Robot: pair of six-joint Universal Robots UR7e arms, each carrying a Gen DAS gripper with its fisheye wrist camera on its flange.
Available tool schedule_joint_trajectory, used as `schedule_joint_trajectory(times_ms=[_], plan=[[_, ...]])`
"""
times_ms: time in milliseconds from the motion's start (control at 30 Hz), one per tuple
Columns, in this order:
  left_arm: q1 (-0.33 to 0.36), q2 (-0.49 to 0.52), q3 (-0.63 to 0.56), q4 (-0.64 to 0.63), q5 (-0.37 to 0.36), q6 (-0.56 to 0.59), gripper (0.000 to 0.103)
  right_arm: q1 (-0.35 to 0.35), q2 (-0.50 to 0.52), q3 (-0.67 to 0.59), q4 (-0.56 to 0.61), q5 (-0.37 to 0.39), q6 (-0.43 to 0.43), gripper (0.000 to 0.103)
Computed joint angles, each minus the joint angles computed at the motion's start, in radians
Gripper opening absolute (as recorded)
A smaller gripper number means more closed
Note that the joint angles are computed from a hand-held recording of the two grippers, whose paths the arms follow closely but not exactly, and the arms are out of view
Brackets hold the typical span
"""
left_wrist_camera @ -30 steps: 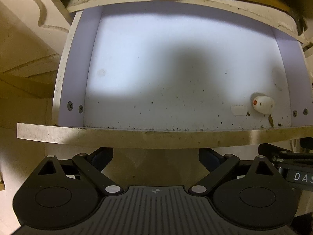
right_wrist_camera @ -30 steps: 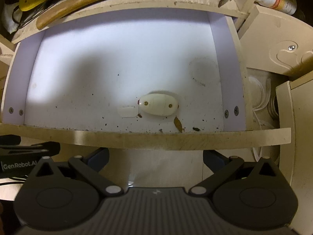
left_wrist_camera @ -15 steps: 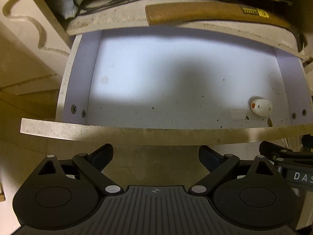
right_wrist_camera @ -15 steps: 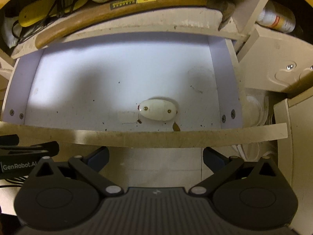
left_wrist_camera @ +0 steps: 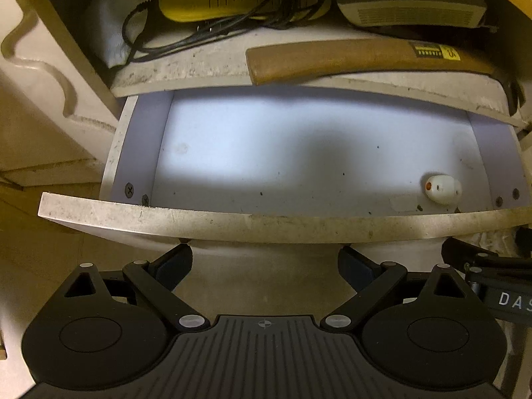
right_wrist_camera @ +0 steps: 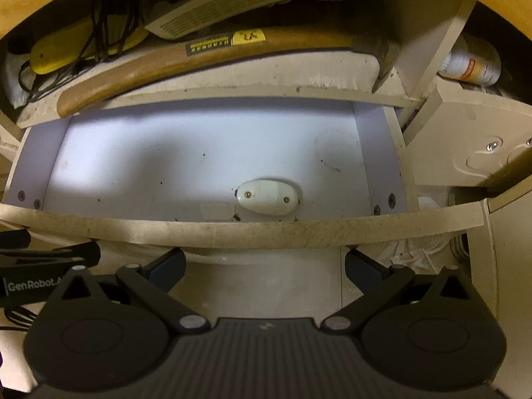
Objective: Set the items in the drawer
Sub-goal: 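Push the white drawer shut with both tools against its front edge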
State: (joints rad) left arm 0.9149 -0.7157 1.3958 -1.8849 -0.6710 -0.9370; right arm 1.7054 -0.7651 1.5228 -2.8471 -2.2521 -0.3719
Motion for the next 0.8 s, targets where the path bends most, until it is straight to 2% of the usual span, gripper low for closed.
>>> schedule_joint_trajectory(times_ms=[800], plan=[[-0.035, -0.041, 0.144, -0.163, 0.116, 0.035, 0.097, -0.034, 0.02, 0.067, -0.287, 0.089, -0.148, 0.103]])
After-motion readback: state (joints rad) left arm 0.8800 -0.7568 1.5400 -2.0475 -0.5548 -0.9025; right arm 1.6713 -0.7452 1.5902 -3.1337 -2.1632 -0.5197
